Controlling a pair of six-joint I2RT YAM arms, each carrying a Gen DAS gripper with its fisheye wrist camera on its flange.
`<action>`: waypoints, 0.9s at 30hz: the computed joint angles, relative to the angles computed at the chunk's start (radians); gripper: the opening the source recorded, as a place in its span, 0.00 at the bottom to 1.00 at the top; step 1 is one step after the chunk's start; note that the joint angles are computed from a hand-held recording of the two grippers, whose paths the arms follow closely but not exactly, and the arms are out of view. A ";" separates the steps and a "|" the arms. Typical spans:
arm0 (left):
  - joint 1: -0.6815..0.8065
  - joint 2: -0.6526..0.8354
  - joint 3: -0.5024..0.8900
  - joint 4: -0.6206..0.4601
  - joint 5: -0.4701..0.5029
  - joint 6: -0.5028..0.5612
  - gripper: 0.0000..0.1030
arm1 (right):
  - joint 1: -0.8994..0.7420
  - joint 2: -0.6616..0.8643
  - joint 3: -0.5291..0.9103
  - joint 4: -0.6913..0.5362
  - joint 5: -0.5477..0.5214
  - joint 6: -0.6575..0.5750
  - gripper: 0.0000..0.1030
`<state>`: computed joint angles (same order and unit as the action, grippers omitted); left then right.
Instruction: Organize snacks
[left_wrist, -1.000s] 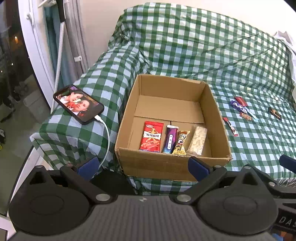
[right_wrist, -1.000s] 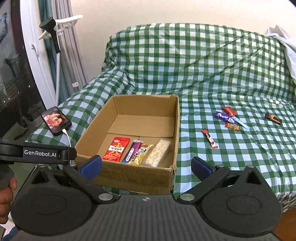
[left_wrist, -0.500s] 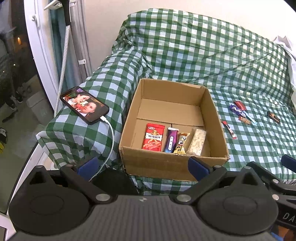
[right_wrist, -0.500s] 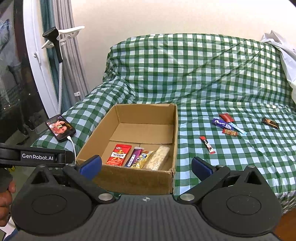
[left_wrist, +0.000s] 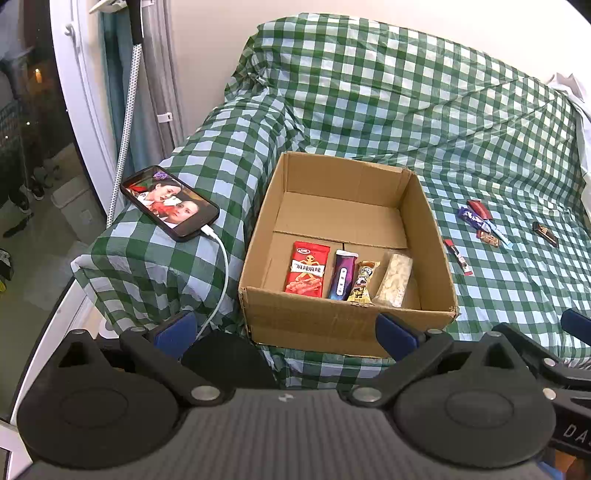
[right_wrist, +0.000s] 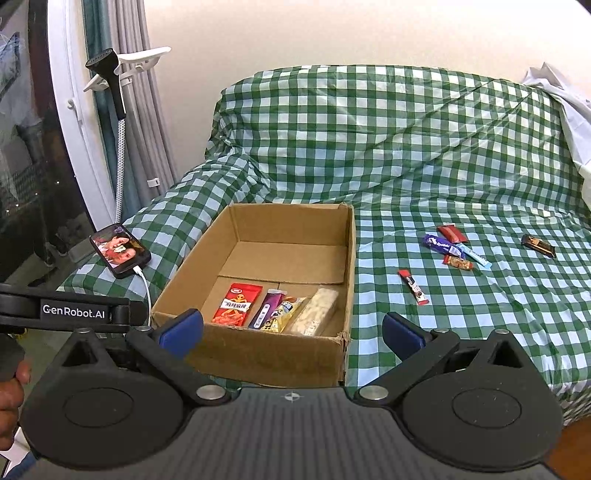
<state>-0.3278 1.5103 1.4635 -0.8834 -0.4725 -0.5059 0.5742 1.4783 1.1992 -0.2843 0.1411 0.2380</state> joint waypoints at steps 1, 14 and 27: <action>0.001 0.001 0.000 0.000 0.002 0.001 1.00 | 0.000 0.001 0.000 -0.001 0.000 0.001 0.99; 0.009 0.032 0.019 -0.014 0.018 -0.005 1.00 | -0.009 0.030 0.021 -0.015 -0.016 0.005 0.99; 0.015 0.084 0.050 -0.028 0.024 0.000 1.00 | -0.036 0.060 0.036 -0.025 -0.053 0.016 0.99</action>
<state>-0.3125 1.5944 1.5138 -0.9114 -0.4487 -0.5056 0.5380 1.5386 1.2348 -0.3089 0.0876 0.2542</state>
